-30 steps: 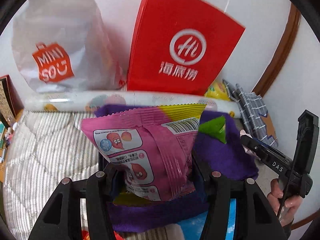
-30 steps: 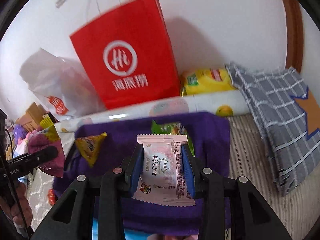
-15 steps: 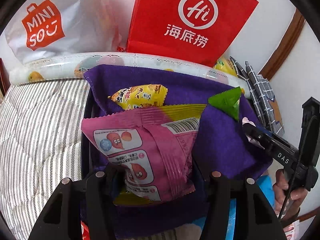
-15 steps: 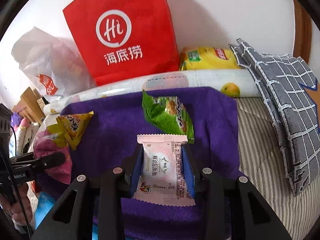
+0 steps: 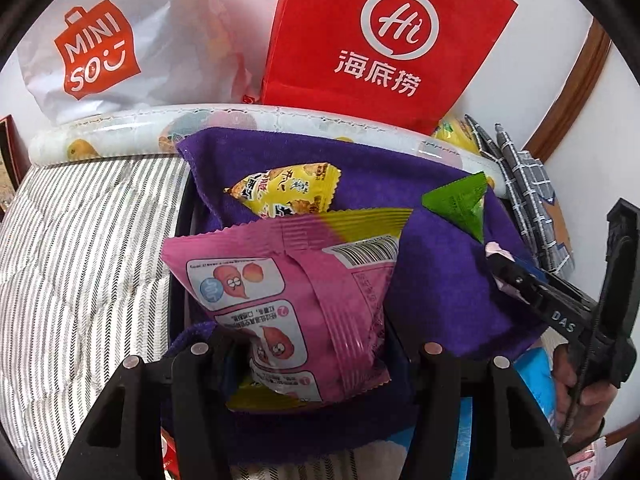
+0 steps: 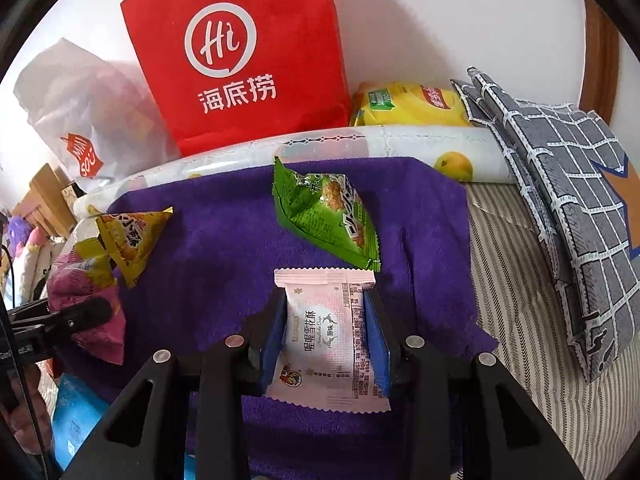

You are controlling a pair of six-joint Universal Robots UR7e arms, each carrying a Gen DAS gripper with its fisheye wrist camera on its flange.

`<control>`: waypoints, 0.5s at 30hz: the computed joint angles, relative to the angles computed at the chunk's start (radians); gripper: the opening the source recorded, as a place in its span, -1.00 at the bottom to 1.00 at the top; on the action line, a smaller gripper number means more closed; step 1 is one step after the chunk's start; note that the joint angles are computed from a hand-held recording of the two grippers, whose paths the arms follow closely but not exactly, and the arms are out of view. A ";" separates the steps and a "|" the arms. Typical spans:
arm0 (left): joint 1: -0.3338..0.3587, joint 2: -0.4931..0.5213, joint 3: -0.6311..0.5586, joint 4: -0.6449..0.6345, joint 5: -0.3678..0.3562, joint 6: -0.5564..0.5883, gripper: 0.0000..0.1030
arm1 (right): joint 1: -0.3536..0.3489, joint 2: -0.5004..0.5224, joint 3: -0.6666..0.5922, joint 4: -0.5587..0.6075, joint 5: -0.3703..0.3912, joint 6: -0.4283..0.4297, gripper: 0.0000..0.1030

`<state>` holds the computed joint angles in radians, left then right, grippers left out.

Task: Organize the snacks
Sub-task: 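Open the right gripper over the towel while the left gripper releases the pink bag onto it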

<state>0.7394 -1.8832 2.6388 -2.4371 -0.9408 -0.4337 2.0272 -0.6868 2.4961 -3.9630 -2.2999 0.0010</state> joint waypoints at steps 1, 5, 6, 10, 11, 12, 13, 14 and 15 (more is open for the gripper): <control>0.002 0.001 0.000 -0.001 -0.003 0.001 0.09 | 0.000 0.000 0.001 -0.002 -0.001 0.002 -0.24; 0.000 0.006 -0.001 0.001 -0.008 0.002 0.09 | 0.001 0.001 0.013 -0.055 0.012 -0.010 -0.20; -0.001 0.008 -0.001 -0.001 -0.011 0.003 0.09 | 0.002 0.000 0.016 -0.067 0.017 -0.010 -0.17; 0.000 0.012 -0.004 -0.009 -0.024 0.007 0.24 | 0.014 0.003 0.021 -0.119 0.017 -0.023 0.12; 0.002 0.008 -0.003 -0.018 -0.034 0.013 0.36 | 0.017 0.004 0.022 -0.128 0.016 -0.024 0.14; 0.002 0.004 -0.001 -0.025 -0.042 0.020 0.38 | 0.020 0.005 0.024 -0.142 0.018 -0.027 0.15; -0.002 -0.001 -0.001 -0.025 -0.042 0.018 0.38 | 0.021 0.008 0.026 -0.158 0.023 -0.031 0.16; -0.013 -0.007 -0.002 -0.008 -0.027 0.002 0.38 | 0.022 0.011 0.026 -0.169 0.026 -0.035 0.17; -0.019 -0.015 -0.001 0.001 -0.020 -0.001 0.38 | 0.024 0.014 0.025 -0.178 0.026 -0.042 0.17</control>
